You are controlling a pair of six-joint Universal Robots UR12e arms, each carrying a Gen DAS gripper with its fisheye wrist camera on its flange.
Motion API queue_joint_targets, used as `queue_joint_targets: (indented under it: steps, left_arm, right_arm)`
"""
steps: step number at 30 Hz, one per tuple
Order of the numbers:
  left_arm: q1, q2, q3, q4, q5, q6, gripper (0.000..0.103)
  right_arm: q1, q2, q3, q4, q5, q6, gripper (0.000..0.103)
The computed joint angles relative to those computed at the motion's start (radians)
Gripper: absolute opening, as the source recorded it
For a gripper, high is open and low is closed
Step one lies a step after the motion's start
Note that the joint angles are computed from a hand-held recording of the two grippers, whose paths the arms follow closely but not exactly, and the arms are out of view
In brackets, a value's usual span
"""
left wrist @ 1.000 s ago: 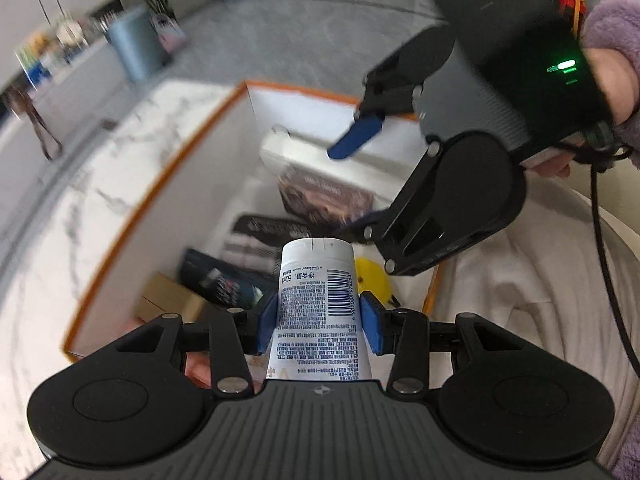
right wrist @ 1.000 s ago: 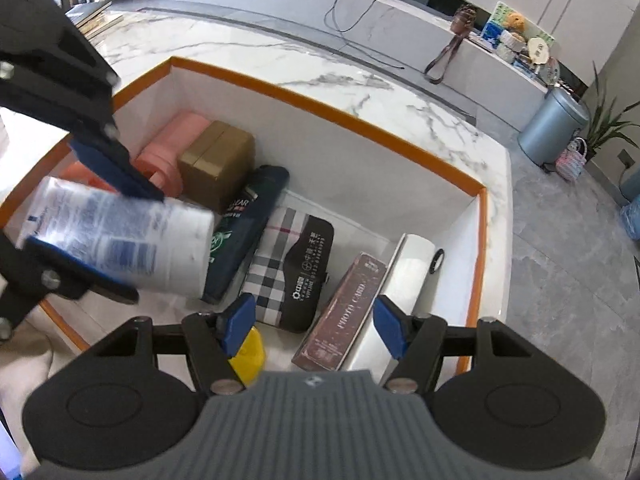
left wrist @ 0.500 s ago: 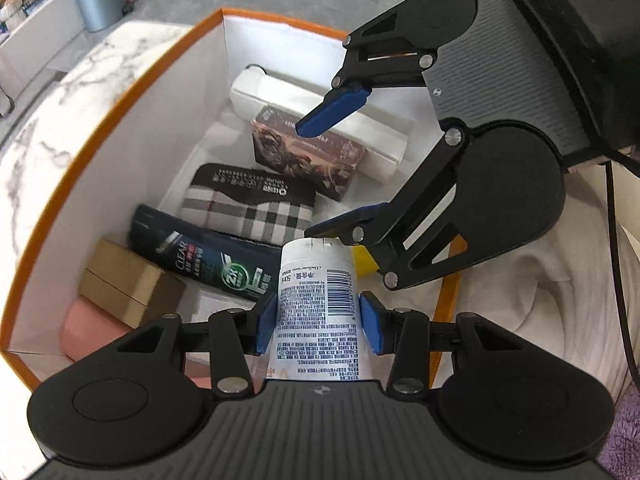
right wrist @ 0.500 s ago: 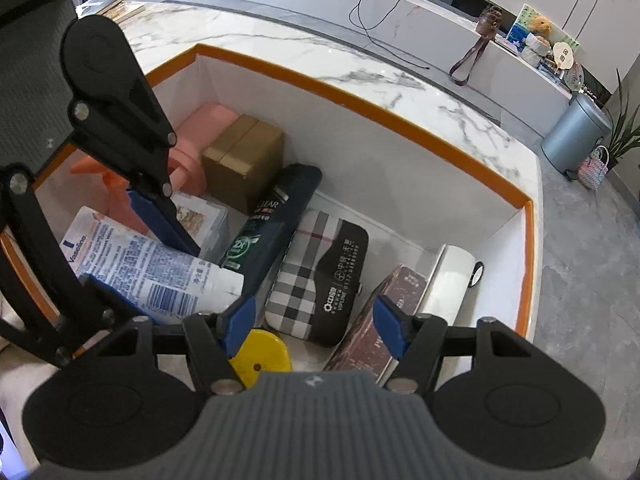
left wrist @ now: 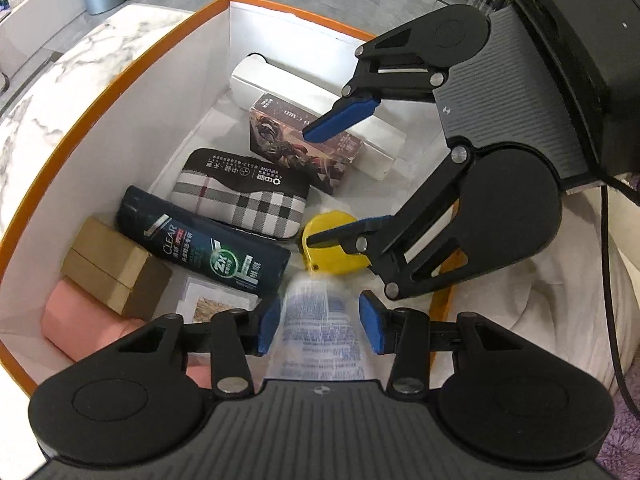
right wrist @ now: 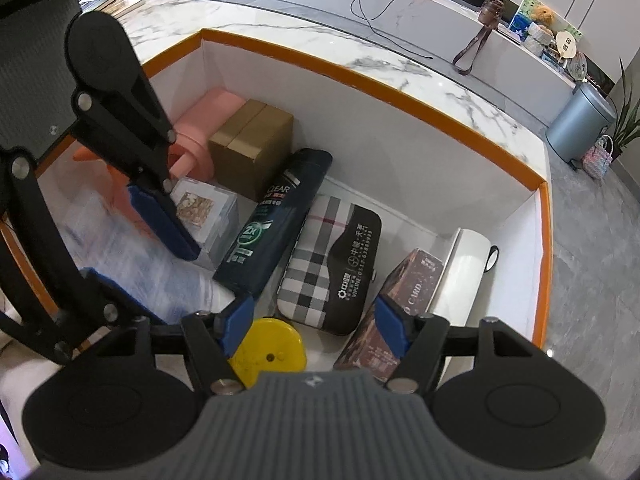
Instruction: Organize rigid objects
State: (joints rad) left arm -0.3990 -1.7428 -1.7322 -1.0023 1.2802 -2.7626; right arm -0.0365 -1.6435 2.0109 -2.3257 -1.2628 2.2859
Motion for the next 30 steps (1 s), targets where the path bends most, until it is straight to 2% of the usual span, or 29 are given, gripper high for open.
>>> queue_joint_targets:
  steps: [8, 13, 17, 20, 25, 30]
  left_arm:
    - [0.003, 0.027, -0.027, 0.051, -0.003, -0.054, 0.053]
    - [0.003, 0.065, -0.071, 0.147, 0.016, -0.112, 0.053]
    - [0.001, 0.104, -0.123, 0.25, 0.038, -0.192, 0.053]
    - [-0.012, 0.139, -0.164, 0.336, 0.091, -0.248, 0.053]
    - [-0.039, 0.192, -0.253, 0.563, 0.188, -0.381, 0.053]
    - [-0.083, 0.218, -0.32, 0.735, 0.342, -0.494, 0.056]
  right_arm:
    - [-0.002, -0.013, 0.007, -0.016, -0.004, 0.014, 0.069]
    - [-0.007, -0.034, 0.019, -0.049, 0.005, 0.023, 0.075]
    - [-0.012, -0.052, 0.033, -0.094, 0.012, 0.06, 0.079]
    - [-0.014, -0.071, 0.045, -0.116, 0.014, 0.08, 0.082]
    - [-0.025, -0.11, 0.079, -0.164, 0.041, 0.137, 0.084]
    - [-0.038, -0.152, 0.135, -0.243, 0.059, 0.275, 0.086]
